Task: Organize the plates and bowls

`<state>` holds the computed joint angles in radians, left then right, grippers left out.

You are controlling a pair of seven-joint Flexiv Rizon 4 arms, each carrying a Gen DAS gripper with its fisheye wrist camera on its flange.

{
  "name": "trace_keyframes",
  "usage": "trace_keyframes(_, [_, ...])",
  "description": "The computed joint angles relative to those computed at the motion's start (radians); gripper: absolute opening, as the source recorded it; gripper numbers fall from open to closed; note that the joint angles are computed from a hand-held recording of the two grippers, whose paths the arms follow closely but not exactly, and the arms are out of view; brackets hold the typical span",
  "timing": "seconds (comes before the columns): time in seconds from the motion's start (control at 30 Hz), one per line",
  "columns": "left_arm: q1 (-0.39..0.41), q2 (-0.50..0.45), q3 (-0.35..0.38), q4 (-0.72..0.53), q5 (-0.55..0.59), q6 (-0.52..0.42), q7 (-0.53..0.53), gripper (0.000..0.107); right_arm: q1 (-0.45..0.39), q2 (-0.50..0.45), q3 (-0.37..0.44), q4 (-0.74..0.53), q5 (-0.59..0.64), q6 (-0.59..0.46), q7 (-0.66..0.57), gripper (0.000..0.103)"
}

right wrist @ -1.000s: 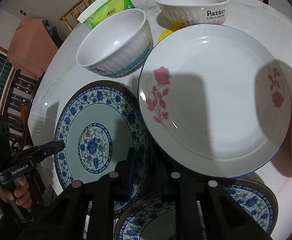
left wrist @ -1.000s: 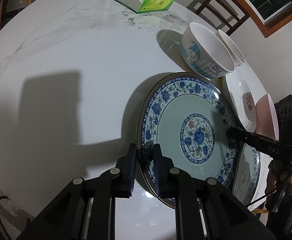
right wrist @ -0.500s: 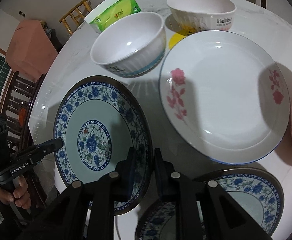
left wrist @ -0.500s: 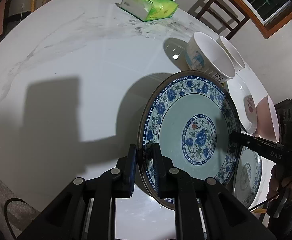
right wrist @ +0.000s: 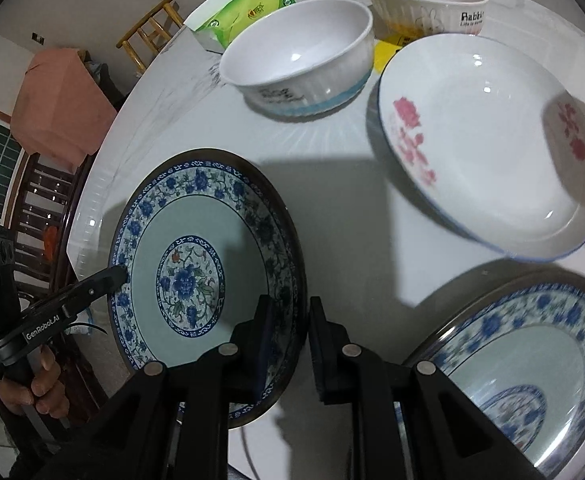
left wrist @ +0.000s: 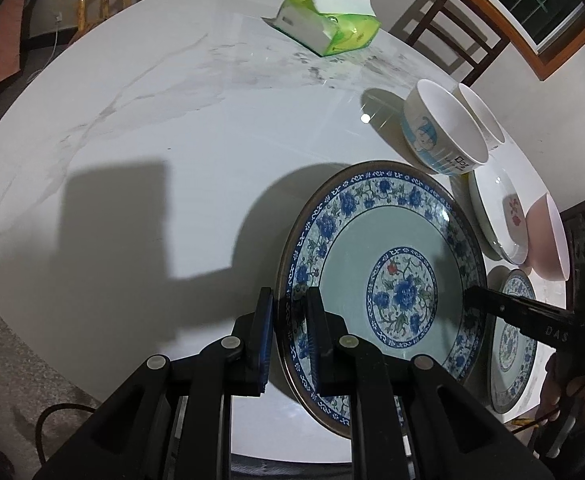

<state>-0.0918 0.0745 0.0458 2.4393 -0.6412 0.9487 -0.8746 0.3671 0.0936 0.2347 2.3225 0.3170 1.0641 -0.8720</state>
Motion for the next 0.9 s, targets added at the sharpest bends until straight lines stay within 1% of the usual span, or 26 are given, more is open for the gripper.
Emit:
trace_keyframes(0.07, [0.004,0.003,0.005,0.004,0.005,0.004,0.003,0.013,0.005,0.005,0.011,0.007,-0.01,0.007,0.026,0.018])
trace_keyframes(0.27, [0.017,0.007,0.015,0.013,0.014,0.004,0.019,0.012,0.018,0.017,0.015,0.02,0.002,0.016,0.051,0.017])
trace_keyframes(0.4, [0.021,0.006,0.016,0.018,0.012,0.002,0.033,0.013,0.027,0.024,0.026,0.036,-0.008,0.034,0.097,0.017])
trace_keyframes(0.53, [0.023,-0.002,0.014,0.018,0.011,0.017,0.039,0.013,0.04,0.015,0.029,0.044,-0.018,0.071,0.106,0.017])
trace_keyframes(0.63, [0.022,-0.013,0.01,0.017,-0.011,0.029,0.051,0.013,0.043,0.012,0.032,0.053,-0.042,0.087,0.122,0.017])
trace_keyframes(0.7, [0.021,-0.019,0.007,0.016,-0.017,0.037,0.056,0.013,0.054,-0.015,0.044,0.043,-0.075,0.098,0.169,0.017])
trace_keyframes(0.9, [0.022,-0.03,0.003,0.012,-0.02,0.042,0.054,0.014,0.058,-0.026,0.039,0.037,-0.06,0.098,0.163,0.017])
